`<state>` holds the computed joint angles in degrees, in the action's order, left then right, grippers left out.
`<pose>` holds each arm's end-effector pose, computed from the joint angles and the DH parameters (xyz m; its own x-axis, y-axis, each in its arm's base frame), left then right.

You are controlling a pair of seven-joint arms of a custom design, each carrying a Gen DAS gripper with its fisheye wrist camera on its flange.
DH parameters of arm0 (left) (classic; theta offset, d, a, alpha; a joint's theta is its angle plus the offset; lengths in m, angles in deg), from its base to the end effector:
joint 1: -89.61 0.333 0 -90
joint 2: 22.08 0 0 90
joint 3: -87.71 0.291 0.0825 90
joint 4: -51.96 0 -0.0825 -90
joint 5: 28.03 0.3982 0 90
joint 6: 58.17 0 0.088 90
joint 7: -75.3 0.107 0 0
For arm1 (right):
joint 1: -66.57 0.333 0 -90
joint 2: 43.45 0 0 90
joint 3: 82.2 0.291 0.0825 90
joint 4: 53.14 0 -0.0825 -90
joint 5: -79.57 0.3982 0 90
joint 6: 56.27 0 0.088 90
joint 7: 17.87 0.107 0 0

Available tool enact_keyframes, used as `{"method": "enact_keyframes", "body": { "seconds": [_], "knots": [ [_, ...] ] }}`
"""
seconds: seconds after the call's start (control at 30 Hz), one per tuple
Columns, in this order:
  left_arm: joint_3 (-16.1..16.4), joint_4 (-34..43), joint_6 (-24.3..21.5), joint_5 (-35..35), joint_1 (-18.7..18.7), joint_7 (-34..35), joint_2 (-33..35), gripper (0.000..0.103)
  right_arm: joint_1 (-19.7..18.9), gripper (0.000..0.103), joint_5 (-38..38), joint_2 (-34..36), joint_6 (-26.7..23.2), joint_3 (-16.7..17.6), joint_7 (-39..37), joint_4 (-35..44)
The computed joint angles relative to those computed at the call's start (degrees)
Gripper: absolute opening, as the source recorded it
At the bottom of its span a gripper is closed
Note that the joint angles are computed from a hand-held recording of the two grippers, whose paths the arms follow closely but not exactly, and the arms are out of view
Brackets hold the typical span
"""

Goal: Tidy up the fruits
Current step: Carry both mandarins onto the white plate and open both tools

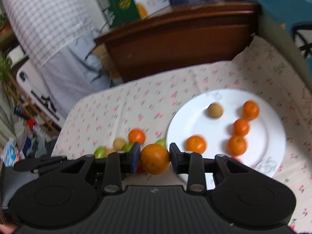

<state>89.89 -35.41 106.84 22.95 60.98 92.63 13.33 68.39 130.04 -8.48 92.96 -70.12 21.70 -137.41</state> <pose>0.6408 -0.3745 0.3375 -0.0560 -0.9886 0.1400 -0.6665 -0.0674 -0.7425 0.7360 0.1344 0.3521 0.4855 -0.7974 -0.3583 -0.7250 -0.1382 -0.6747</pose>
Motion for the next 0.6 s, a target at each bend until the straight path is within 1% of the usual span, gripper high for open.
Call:
{"method": "enact_keyframes", "body": {
  "seconds": [0.27, 0.43, 0.6],
  "knots": [
    [-0.19, 7.09, 1.22, -2.87, 0.78, 3.56, 4.04, 0.026, -0.76, 0.033, 0.42, 0.42, 3.97, -0.72, 3.78, 1.64],
    [-1.51, 11.97, 0.68, -7.69, 1.89, 8.48, 7.48, 0.026, -0.07, 0.033, -2.89, 1.42, 5.52, -2.54, 10.27, 2.97],
    [-3.14, 17.82, -0.65, -13.13, 2.86, 14.41, 11.68, 0.026, 0.19, 0.033, -6.93, 2.85, 5.56, -3.8, 17.7, 4.66]
  ]
}}
